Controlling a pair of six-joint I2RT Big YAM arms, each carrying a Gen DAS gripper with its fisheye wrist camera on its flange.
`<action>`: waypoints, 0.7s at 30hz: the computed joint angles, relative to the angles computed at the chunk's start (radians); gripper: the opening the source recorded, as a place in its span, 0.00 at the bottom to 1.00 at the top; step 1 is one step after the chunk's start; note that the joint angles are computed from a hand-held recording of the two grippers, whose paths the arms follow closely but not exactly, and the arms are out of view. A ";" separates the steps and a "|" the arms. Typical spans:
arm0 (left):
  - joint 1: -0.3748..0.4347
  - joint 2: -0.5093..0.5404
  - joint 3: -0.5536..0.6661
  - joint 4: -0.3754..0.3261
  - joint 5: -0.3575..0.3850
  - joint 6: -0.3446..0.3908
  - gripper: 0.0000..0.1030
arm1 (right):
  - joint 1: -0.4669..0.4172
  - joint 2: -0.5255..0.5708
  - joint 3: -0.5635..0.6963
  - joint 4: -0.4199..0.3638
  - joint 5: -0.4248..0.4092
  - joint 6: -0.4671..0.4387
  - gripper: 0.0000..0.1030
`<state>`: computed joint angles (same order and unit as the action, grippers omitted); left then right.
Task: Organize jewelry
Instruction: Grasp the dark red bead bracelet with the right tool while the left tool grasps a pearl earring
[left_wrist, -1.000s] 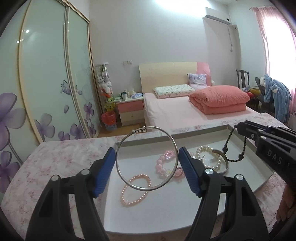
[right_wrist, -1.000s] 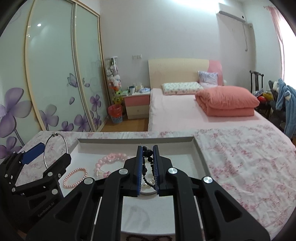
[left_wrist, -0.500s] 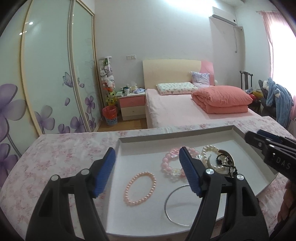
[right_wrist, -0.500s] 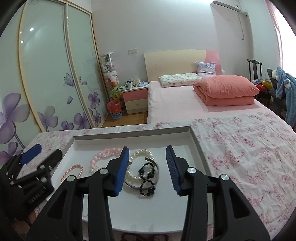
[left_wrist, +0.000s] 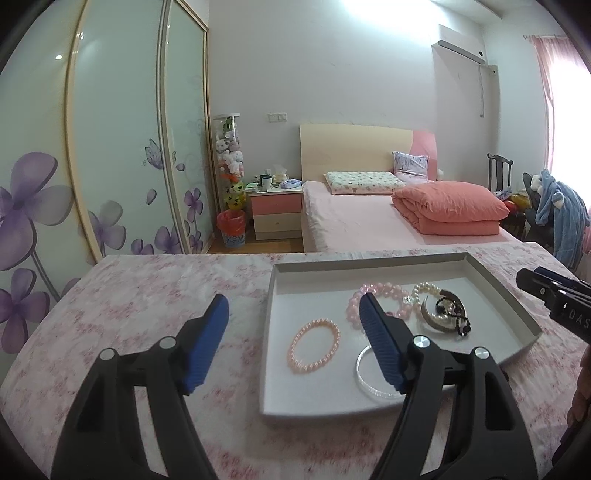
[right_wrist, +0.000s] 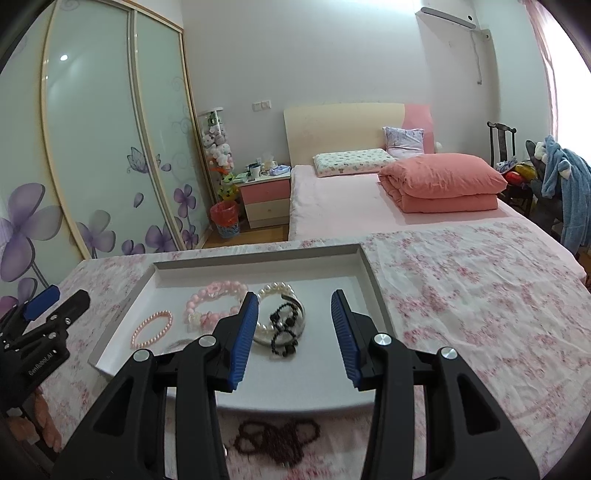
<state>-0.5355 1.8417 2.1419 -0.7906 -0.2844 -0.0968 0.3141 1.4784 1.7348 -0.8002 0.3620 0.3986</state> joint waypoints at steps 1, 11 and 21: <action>0.001 -0.019 -0.027 0.006 0.003 -0.004 0.70 | 0.001 -0.010 -0.012 -0.004 -0.001 0.005 0.41; 0.015 -0.152 -0.214 0.009 0.045 -0.033 0.73 | 0.021 -0.088 -0.119 -0.081 -0.036 0.053 0.41; 0.029 -0.205 -0.291 0.007 0.058 -0.069 0.74 | 0.022 -0.074 -0.132 -0.165 -0.126 0.081 0.42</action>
<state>-0.5068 1.6367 1.8507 -0.7836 -0.2260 -0.1659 0.3362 1.4048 1.6027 -0.9649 0.2361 0.4799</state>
